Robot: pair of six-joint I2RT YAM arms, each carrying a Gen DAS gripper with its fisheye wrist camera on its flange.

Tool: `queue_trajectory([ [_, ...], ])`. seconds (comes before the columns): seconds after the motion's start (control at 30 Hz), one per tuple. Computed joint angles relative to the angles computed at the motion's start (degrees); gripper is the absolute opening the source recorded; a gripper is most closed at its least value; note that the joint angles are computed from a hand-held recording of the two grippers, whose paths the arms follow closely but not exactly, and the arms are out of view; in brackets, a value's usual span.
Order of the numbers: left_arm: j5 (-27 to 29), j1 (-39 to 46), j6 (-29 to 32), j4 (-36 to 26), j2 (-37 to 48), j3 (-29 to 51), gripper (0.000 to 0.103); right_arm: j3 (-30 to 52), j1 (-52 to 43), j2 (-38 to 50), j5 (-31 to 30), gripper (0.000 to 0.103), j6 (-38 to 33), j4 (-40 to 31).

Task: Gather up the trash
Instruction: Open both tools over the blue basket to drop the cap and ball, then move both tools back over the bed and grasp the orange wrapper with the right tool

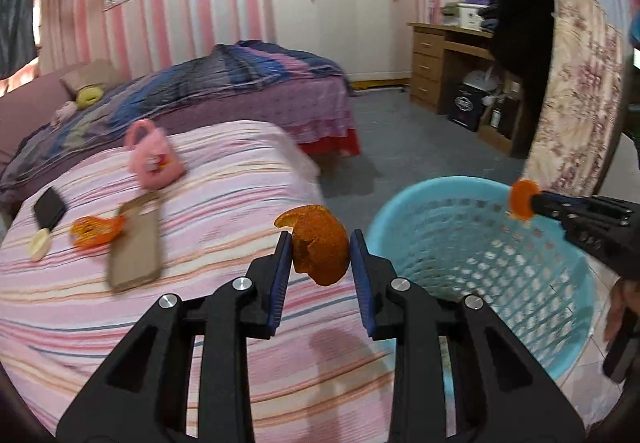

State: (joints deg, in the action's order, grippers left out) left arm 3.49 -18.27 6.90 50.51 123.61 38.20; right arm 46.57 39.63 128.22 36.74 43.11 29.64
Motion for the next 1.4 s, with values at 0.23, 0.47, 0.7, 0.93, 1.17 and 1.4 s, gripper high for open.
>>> queue_trajectory([
  [0.23, -2.0, -6.3, -2.0, -5.2, 3.6, 6.6, 0.031, 1.4, -0.7, 0.3, 0.9, 0.012, -1.6, -2.7],
  [0.47, -4.6, -8.0, -1.5, -3.9, 5.1, 8.2, 0.083, 0.0, -1.9, -0.3, 0.3, 0.012, -1.3, -0.9],
  [0.7, -3.1, -2.9, -1.0, -4.4, 3.5, 7.7, 0.092, 2.3, -1.2, -0.2, 2.7, 0.038, 1.1, -4.5],
  [0.93, -0.7, 4.5, -0.1, -3.8, 1.1, 5.7, 0.095, 5.2, 0.0, 0.4, 5.1, 0.078, 1.8, -6.4],
  [1.17, 2.0, 12.9, 4.5, -1.7, -1.5, 3.2, 0.097, 13.1, 1.4, 2.4, 6.6, 0.094, 1.8, -12.3],
  [1.4, 6.5, 23.6, 7.9, -5.6, -1.5, 7.4, 0.097, 25.2, 3.1, 6.7, 6.5, 0.096, 0.6, -17.6],
])
